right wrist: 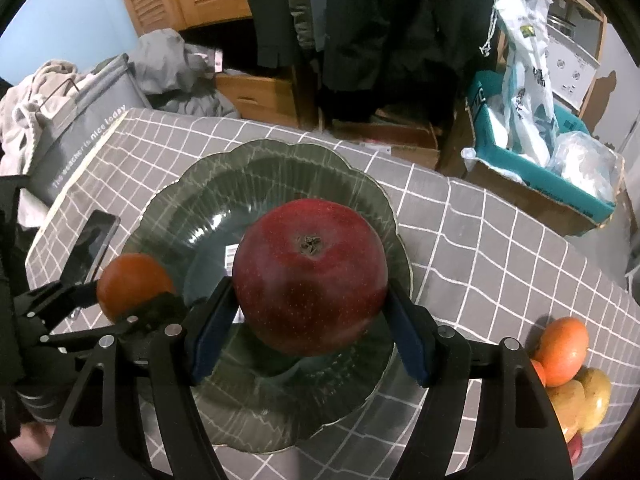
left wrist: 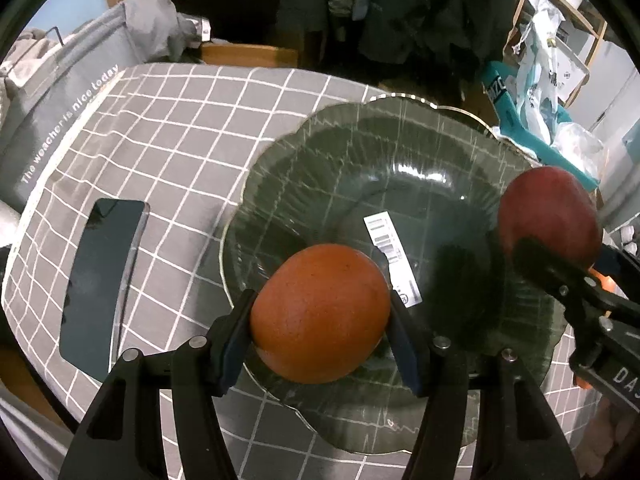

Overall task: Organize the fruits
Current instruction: 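Open left tool releasing orange into bowl while right tool releases apple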

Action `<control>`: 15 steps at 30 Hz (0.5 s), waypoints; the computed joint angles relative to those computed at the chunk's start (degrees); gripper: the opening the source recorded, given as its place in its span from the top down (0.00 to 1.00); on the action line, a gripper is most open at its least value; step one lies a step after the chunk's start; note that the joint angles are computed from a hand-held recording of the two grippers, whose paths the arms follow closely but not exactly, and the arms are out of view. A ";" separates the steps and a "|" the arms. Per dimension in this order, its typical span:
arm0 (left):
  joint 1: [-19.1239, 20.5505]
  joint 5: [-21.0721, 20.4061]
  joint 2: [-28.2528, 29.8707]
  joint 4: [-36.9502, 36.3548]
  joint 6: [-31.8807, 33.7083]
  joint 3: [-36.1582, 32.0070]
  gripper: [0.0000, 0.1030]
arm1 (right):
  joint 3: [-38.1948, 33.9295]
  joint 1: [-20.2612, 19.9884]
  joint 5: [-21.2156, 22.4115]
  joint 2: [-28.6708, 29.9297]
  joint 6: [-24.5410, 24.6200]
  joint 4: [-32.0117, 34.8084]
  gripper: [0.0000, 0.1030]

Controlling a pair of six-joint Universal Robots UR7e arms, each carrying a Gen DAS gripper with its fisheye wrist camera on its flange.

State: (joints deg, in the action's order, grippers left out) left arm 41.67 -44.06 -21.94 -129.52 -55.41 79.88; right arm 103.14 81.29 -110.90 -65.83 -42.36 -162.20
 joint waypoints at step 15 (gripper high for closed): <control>-0.96 2.41 1.49 0.64 2.90 -1.29 0.14 | -0.94 -0.31 0.62 0.37 0.95 1.83 0.29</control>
State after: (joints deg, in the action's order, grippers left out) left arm 40.70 -41.65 -20.45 -128.88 -52.51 78.60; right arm 102.20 80.97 -110.28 -65.46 -41.42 -160.36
